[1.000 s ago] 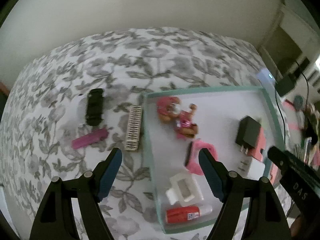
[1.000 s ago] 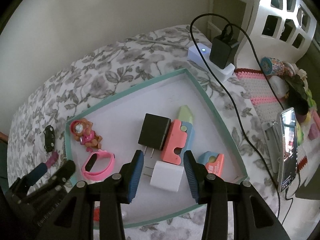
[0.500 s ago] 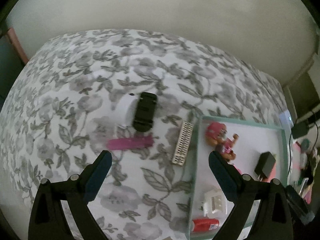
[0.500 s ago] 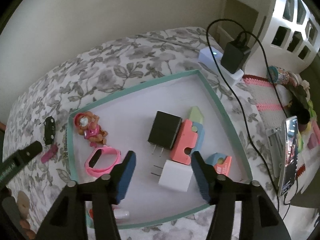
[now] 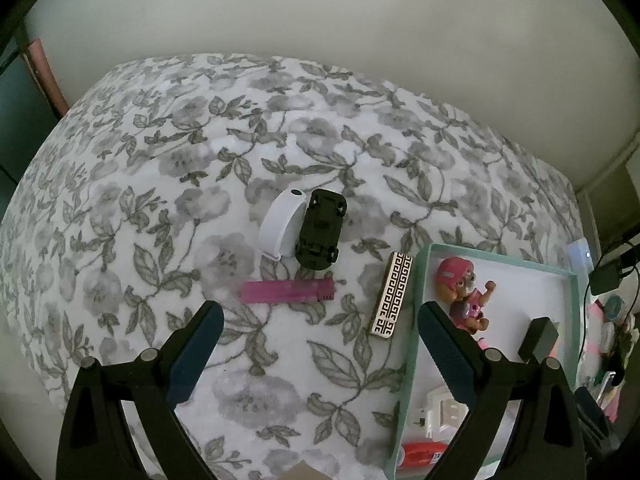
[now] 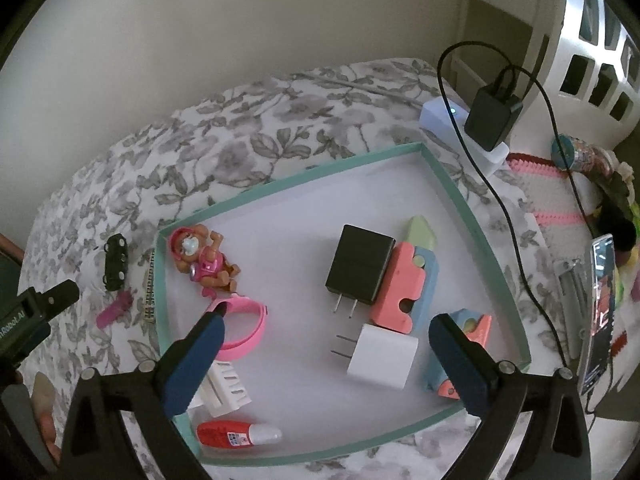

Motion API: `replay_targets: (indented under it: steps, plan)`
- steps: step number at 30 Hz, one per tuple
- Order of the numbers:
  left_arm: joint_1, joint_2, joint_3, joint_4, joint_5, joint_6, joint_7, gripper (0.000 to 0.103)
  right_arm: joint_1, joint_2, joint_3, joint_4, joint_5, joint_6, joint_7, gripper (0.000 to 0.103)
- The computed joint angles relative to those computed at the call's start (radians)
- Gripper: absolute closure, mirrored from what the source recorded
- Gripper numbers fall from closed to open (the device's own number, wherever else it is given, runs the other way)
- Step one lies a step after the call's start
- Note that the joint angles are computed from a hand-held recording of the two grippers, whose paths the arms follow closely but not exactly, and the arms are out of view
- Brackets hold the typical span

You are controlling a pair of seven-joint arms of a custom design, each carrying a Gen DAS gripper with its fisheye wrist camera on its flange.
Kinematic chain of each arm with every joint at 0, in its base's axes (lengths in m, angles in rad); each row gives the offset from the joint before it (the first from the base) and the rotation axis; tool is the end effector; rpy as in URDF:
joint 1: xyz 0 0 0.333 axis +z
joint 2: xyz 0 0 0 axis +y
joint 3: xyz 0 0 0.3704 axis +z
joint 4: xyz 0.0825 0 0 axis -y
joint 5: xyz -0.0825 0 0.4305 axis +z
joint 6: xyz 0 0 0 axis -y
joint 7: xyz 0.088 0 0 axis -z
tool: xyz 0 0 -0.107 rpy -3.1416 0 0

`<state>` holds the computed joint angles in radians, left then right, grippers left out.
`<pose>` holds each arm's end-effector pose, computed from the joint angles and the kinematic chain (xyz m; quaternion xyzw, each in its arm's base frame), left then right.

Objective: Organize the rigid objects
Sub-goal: 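Move both open grippers back toward the remaining items on the cover, then grasp the pink lighter with the left gripper while the right gripper approaches the silver patterned bar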

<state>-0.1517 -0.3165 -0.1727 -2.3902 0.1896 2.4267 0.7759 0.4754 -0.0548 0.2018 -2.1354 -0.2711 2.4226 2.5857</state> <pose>0.4730 -0.1635 0.5031 -0.8026 0.5628 -0.1437 0.1361 0.4651 0.3746 0.4975 -0.6344 0.7465 -0.1000 0.1740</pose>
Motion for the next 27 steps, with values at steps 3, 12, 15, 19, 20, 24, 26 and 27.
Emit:
replay_targets:
  steps: [3, 12, 15, 19, 20, 24, 26, 27]
  plan:
    - [-0.004, 0.002, 0.002, 0.001, -0.007, -0.001, 0.009, 0.005, 0.000, 0.001, 0.000, 0.001, -0.002, 0.000, -0.001, 0.000]
    - [-0.005, 0.004, 0.005, 0.000, -0.016, -0.012, 0.021, 0.005, 0.005, 0.008, -0.001, 0.003, -0.014, 0.005, -0.001, 0.000]
    - [-0.003, 0.000, 0.010, -0.004, -0.023, -0.011, 0.028, 0.005, 0.003, 0.000, -0.007, -0.022, 0.035, 0.086, -0.005, 0.000]
    - [0.002, -0.002, 0.018, -0.009, -0.032, -0.008, 0.040, 0.005, -0.006, 0.004, 0.005, -0.030, -0.038, 0.153, 0.045, 0.000]
    - [0.004, -0.003, 0.020, -0.011, -0.035, -0.005, 0.041, 0.005, -0.005, 0.011, 0.008, -0.017, -0.066, 0.135, 0.054, 0.000]
    - [0.022, -0.010, 0.030, -0.022, -0.042, -0.002, 0.033, 0.005, 0.012, 0.041, 0.004, 0.008, -0.069, 0.141, 0.008, 0.000]
    - [0.032, -0.014, 0.035, -0.028, -0.044, 0.002, 0.027, 0.005, 0.022, 0.061, -0.001, 0.021, -0.029, 0.149, -0.057, 0.000]
    - [0.038, -0.017, 0.039, -0.031, -0.046, 0.003, 0.023, 0.005, 0.027, 0.070, -0.003, 0.029, -0.014, 0.147, -0.079, 0.000]
